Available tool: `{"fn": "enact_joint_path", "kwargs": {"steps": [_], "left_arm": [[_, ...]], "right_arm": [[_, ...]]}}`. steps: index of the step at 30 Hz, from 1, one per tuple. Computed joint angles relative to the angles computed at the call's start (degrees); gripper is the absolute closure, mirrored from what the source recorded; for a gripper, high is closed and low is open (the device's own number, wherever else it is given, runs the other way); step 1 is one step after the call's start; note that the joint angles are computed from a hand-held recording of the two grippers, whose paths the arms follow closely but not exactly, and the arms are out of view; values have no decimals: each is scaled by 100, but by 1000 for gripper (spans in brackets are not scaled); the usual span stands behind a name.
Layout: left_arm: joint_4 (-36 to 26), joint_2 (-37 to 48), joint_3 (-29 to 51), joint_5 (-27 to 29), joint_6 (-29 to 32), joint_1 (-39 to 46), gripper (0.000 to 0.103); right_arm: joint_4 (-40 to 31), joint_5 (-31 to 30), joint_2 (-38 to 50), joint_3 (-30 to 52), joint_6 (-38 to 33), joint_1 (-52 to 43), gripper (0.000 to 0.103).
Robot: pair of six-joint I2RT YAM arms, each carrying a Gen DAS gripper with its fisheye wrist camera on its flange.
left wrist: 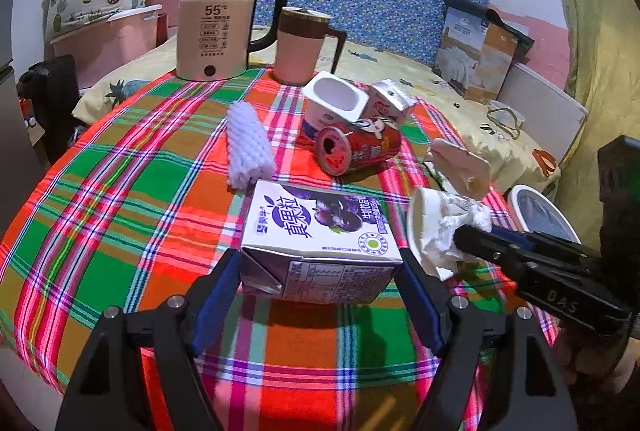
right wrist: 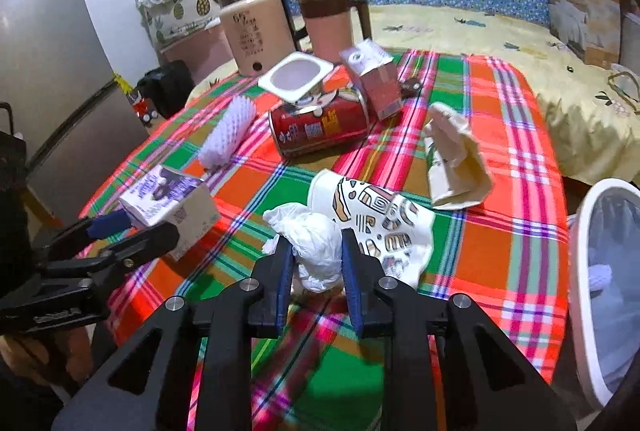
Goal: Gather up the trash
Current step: 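Grasp the crumpled white tissue with the right tool while the left tool grasps the purple juice carton, then carry the tissue and the juice carton over the bin with both tools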
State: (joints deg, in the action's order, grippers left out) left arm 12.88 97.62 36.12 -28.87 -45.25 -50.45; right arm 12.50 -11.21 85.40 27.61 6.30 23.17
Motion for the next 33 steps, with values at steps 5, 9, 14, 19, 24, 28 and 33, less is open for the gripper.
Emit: {"fn": "enact_joint_path", "kwargs": {"steps": [5,9,14,19,24,28,33], "left_arm": [[-100,-40,159,-83,47,-255,24],[-243,-20,377,-178,101,-523,24],[-397,163,754,-213,183,-820,24],[-501,455,1176,-140,284,-1016,24],[-615,748,1617,-63,431,-1154,24],[-700,971,1951,-5,553,-1205,24],[-798,1263,2407,105,760,-1232,24]], "right_arm": [[-229,-88,-766,-377,66,-214,78],[-526,-273,-1459,-741,98,-594,78],[-843,-392,-2008,-968,72,-995,78],[-1225,-575,-2555,-1156,-79,-1516,78],[-1506,-821,-2859,-1216,-319,-2107,78],[-1566,-1023,-2896,-1240,-510,-2564,78],[-1581,-1270,-2791,-1246,-750,-3141,78]]}}
